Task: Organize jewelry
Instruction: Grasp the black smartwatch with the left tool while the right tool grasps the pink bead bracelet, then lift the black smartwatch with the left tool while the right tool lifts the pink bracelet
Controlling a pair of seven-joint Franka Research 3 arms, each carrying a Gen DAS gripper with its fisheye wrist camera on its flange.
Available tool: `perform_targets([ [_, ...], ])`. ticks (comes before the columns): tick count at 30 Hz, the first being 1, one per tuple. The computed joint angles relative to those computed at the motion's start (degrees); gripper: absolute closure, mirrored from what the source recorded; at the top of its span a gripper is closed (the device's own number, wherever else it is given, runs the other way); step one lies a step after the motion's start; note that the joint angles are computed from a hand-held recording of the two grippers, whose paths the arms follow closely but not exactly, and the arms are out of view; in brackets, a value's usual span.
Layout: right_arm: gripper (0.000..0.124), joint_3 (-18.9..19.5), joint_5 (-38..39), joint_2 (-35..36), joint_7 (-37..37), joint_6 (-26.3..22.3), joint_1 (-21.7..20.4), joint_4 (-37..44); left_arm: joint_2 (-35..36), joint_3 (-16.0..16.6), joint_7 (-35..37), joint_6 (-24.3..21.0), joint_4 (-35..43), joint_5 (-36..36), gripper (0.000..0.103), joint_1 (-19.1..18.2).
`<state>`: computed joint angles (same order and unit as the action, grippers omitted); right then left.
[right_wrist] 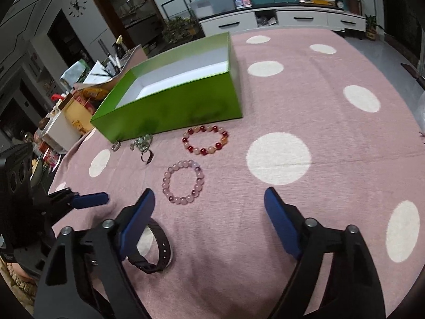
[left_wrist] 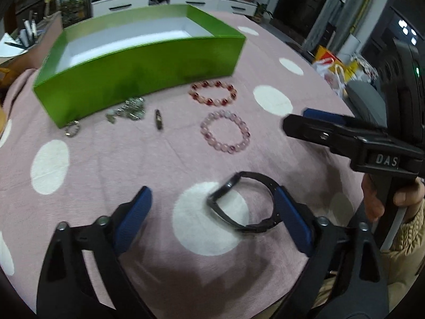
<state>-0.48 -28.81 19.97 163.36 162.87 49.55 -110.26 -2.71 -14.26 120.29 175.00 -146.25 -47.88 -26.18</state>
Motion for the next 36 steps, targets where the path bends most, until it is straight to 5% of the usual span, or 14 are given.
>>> perform_targets([
  [5,0.063,1.84,3.96,3.53,-6.92,-1.89,-1.31,3.98,1.85,-0.89,-1.28,-0.89,1.0,3.04,0.034,1.36],
  [10,0.076,1.88,7.03,7.12,-12.57,-4.65,-1.01,8.6,2.76,-2.22,-5.04,0.02,0.93,8.7,0.037,3.0],
  [14,0.082,0.85,7.77,9.43,-15.44,-7.3,0.25,11.9,3.5,-2.18,-15.36,2.2,0.34,21.92,0.053,4.27],
  [17,0.09,-0.13,6.79,10.66,-16.43,-9.63,1.25,14.14,3.66,-2.67,-17.4,2.75,0.19,24.88,0.061,5.31],
  [22,0.116,-1.83,3.9,11.34,-14.95,-12.55,2.58,15.62,3.73,-2.08,-27.67,3.98,-0.45,35.77,0.082,6.87],
  [29,0.117,-2.08,1.5,10.18,-10.87,-11.27,2.72,13.84,2.74,-3.89,-14.05,5.04,-0.84,15.69,0.093,6.99],
  [36,0.117,-3.92,-6.04,6.52,-3.49,-10.1,4.45,11.26,-0.73,1.14,-3.16,5.72,-1.4,0.01,0.093,1.64],
])
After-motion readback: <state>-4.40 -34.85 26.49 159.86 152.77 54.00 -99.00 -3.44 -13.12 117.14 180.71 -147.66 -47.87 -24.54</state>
